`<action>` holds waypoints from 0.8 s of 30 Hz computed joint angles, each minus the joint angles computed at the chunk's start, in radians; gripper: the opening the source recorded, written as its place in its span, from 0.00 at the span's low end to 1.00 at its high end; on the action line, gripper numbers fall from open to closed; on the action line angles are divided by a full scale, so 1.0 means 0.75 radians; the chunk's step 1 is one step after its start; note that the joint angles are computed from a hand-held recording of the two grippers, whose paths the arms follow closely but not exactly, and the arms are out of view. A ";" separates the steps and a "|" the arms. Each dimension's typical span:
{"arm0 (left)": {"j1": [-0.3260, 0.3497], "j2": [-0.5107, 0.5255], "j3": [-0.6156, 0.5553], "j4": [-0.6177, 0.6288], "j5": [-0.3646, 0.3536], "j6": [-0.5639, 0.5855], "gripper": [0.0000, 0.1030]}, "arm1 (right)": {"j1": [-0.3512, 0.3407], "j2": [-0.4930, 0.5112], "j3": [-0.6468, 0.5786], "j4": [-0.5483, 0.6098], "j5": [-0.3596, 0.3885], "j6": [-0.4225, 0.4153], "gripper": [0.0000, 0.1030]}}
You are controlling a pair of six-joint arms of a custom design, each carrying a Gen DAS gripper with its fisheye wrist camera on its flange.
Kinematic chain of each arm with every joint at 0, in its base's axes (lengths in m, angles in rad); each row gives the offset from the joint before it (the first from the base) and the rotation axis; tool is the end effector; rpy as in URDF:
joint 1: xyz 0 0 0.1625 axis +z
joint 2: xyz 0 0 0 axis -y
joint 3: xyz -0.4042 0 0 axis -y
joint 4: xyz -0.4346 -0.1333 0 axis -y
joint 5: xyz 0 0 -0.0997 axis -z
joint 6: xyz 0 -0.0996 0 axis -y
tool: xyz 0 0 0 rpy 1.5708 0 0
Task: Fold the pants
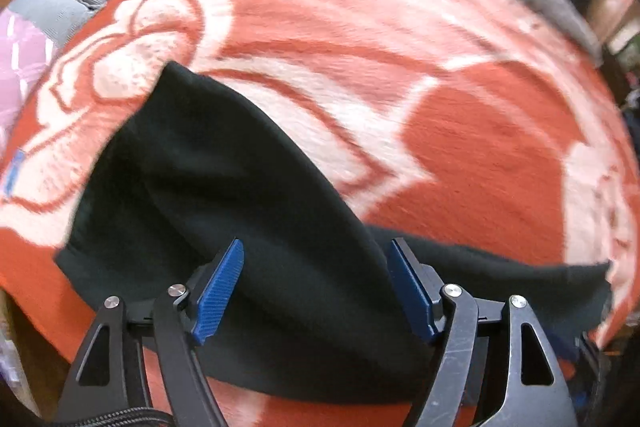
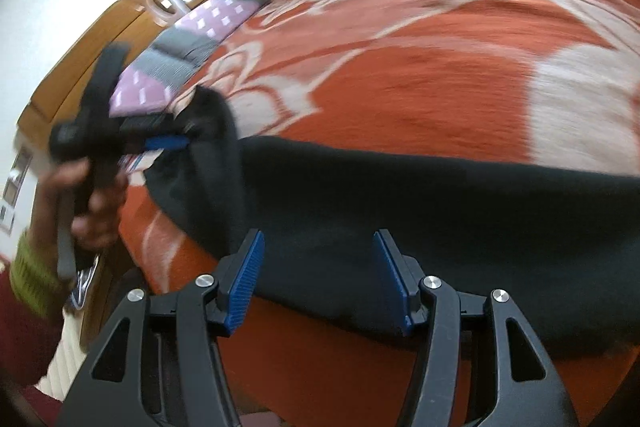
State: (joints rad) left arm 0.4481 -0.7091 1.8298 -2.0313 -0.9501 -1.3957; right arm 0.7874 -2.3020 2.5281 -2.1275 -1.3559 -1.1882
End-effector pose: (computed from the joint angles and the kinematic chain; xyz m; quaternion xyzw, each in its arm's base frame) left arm -0.3902 -0.3998 -0.0908 -0.0245 0.9059 -0.1804 0.3824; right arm -0.0878 -0.3071 0.3063 0.2144 -0.9571 0.1785 0.0780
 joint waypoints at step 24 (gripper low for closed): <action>0.015 -0.122 0.200 -0.267 0.052 -0.038 0.04 | 0.388 0.312 0.102 -0.338 -0.237 0.013 0.08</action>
